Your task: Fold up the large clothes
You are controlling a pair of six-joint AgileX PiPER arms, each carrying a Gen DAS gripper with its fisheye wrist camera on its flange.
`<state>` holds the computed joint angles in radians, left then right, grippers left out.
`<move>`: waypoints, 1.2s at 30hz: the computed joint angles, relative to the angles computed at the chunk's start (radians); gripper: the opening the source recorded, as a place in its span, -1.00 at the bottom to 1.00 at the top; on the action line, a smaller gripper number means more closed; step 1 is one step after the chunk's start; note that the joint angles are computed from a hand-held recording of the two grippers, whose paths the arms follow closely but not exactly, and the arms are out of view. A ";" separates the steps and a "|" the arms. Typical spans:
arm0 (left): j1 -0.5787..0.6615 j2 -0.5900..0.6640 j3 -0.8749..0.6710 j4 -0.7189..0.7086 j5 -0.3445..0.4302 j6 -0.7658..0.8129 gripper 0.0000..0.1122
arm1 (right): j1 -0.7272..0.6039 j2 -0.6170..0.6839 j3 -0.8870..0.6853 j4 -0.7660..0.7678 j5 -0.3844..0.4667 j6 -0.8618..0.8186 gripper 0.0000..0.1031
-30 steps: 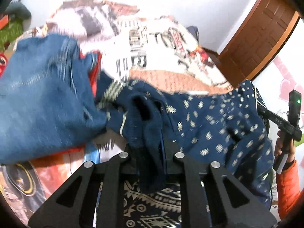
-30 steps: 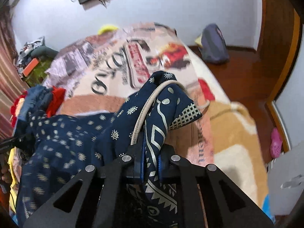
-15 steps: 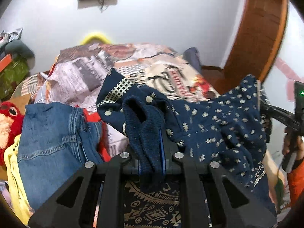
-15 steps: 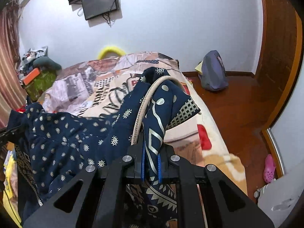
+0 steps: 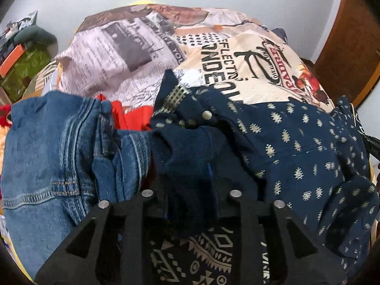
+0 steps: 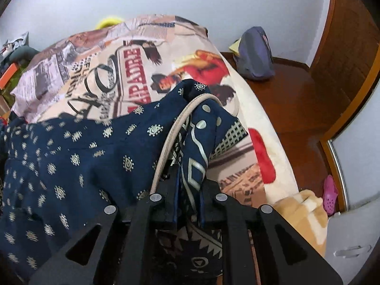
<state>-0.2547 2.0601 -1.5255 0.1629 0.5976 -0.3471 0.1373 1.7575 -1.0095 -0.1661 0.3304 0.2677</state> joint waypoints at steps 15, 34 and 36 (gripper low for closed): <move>-0.088 -0.330 0.226 0.111 0.045 -0.102 -0.36 | 0.095 -0.458 0.156 -0.049 0.235 0.007 -0.57; -0.132 -0.792 0.695 -0.074 0.083 -0.028 0.35 | 0.582 -0.968 0.337 -0.255 0.644 0.439 0.04; -0.128 -0.815 0.749 -0.116 0.079 0.009 0.35 | 0.622 -0.985 0.371 -0.248 0.667 0.473 0.04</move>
<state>-0.3828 1.2454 -0.7766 0.0465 0.6769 -0.3378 0.7597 0.7722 -0.6383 -0.4143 0.9969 0.7410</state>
